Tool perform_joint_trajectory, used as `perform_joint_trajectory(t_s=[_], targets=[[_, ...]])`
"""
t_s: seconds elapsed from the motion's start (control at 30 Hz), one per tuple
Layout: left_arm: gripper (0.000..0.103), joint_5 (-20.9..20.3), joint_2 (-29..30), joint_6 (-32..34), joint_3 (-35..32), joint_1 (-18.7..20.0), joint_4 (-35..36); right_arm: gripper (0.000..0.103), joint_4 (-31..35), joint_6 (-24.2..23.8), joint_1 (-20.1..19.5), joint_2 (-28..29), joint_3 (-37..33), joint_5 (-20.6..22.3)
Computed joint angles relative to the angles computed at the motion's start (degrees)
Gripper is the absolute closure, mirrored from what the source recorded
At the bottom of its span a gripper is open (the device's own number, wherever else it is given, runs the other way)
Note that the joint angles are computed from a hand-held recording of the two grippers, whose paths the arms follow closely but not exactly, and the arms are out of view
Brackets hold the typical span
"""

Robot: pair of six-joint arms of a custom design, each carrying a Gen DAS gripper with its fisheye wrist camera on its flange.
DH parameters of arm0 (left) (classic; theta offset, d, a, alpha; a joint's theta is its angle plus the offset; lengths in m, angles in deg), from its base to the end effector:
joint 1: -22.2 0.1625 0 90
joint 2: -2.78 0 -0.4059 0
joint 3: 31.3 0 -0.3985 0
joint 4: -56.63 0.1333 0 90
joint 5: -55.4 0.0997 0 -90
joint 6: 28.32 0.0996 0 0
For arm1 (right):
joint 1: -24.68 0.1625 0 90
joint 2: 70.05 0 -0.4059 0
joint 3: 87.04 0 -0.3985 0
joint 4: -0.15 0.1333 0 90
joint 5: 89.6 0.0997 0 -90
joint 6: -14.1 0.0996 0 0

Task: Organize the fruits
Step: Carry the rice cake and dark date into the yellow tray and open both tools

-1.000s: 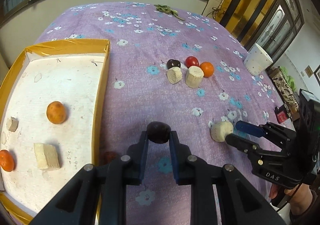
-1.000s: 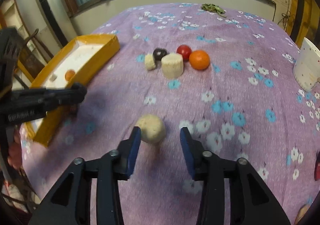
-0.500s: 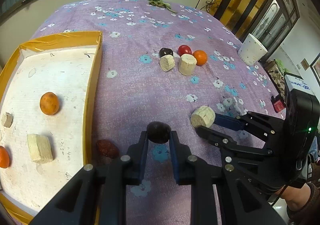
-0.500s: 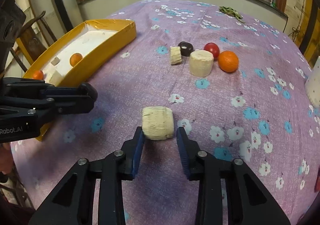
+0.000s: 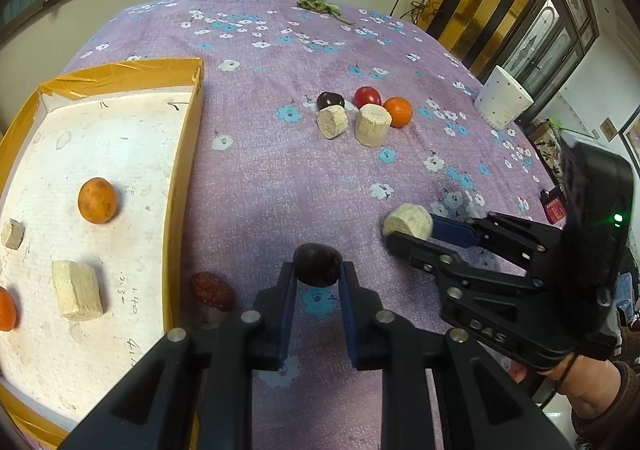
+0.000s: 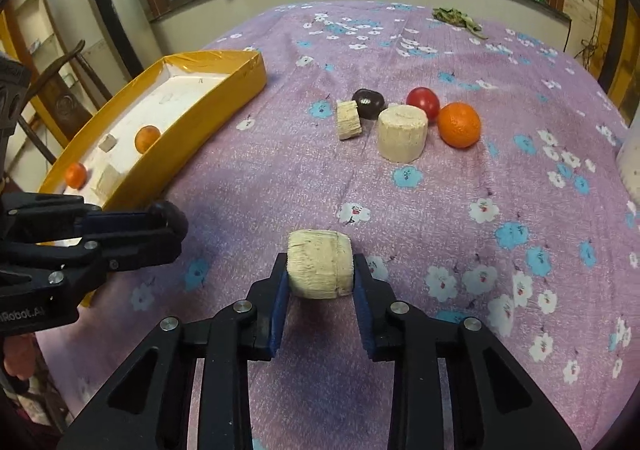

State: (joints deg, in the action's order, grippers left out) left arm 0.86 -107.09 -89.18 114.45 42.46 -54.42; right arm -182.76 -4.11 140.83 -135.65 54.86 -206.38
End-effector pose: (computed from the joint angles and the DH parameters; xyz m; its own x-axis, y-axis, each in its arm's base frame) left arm -0.1783 -0.2695 0.2067 -0.8616 0.1047 -0.4966 0.3169 0.8753 -0.3652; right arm 0.2482 -0.3048 0.0883 -0.6832 -0.5327 0.4995 -0.6693 0.7303 -0.1366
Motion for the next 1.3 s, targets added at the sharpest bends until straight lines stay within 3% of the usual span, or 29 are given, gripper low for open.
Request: perform_joint_trajectory(t_s=[0.2,0.37,0.6,0.97,1.13,1.3], targets=[[0.079,0.4,-1.2,-0.6,0.0,-0.8,0.1,0.075,2.8,0.2,1.5,-5.7,1.3,-1.0],[0.079,1.4,-2.5,-0.9,-0.5,-0.8,1.0,0.075,4.8,2.2,2.0,-6.0,-0.4,0.6],[0.079,4.0,-7.7,-2.5,-1.7,0.1,6.7,0.075,6.9,3.0,4.4,0.0,-6.3,4.2],[0.079,9.6,-18.5,-9.4,-5.8,1.8,25.9,0.075,10.7,5.5,7.0,11.4,-16.5,10.7],[0.079,11.9,-20.8,-10.1,-7.5,5.4,31.0,0.075,12.8,6.5,7.8,16.8,-22.0,12.0],[0.079,13.8,-21.6,-7.1,-8.3,10.9,30.0,0.075,14.6,6.7,8.7,21.5,-26.6,11.0]])
